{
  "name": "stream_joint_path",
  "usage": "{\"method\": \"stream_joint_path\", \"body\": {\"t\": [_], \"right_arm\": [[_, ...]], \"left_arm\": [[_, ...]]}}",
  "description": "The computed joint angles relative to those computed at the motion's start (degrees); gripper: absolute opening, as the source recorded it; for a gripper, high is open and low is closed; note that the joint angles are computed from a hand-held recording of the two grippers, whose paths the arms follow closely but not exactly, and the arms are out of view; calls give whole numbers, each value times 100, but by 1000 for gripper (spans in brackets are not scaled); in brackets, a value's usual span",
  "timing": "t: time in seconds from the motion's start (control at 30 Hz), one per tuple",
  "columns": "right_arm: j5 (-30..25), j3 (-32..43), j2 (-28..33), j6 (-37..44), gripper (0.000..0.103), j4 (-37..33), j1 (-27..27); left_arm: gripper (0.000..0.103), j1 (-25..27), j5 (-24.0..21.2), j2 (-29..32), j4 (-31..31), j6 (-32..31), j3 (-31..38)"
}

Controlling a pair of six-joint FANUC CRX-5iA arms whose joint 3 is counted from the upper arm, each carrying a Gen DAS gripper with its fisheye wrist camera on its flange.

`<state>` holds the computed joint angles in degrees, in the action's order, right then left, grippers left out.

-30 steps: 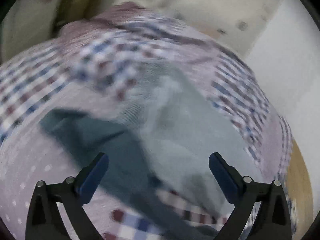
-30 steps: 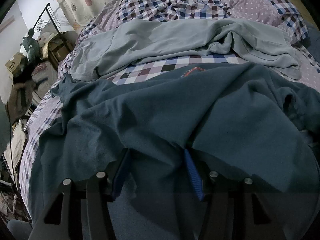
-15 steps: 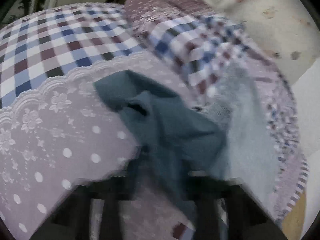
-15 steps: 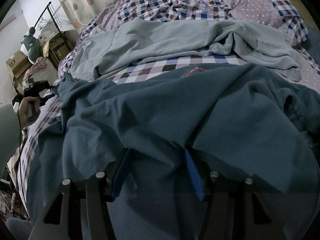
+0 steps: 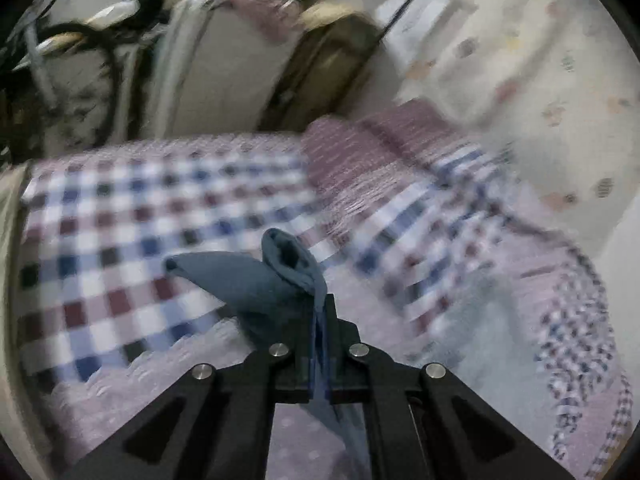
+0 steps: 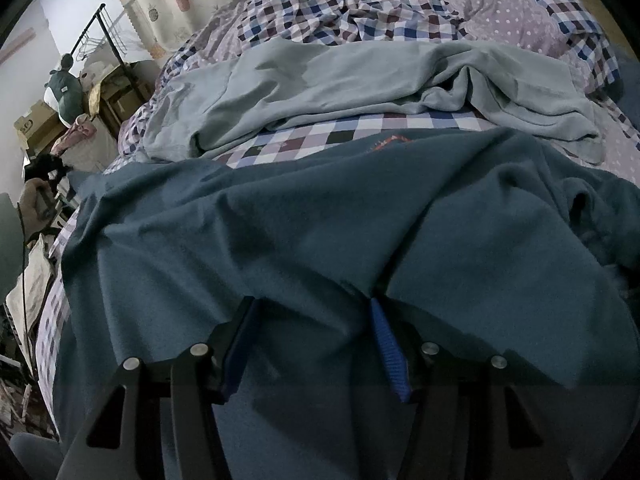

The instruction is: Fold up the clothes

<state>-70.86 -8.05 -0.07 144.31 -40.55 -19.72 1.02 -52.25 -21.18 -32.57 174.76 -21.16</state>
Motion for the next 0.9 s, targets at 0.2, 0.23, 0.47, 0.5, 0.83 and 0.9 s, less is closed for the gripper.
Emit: {"method": "stream_joint_path", "body": {"t": [0.2, 0.23, 0.47, 0.5, 0.83, 0.9], "right_arm": [[-36, 22, 15, -9, 61, 5, -16], [-55, 32, 22, -17, 61, 2, -22], [-266, 156, 49, -121, 61, 4, -72], [-409, 247, 87, -104, 61, -116, -178], [-1067, 986, 427, -396, 61, -983, -1149], [-1135, 1151, 557, -602, 61, -1068, -1303]], "left_arm": [[36, 452, 179, -157, 1282, -882, -566], [57, 255, 173, -253, 1129, -803, -563], [78, -907, 1085, 91, 1973, -2899, -84], [78, -1025, 1265, 241, 2309, -3454, 3], [78, -3303, 424, 3585, 3414, -6484, 2749], [78, -3598, -85, 4147, 3167, -6568, 3417]]}}
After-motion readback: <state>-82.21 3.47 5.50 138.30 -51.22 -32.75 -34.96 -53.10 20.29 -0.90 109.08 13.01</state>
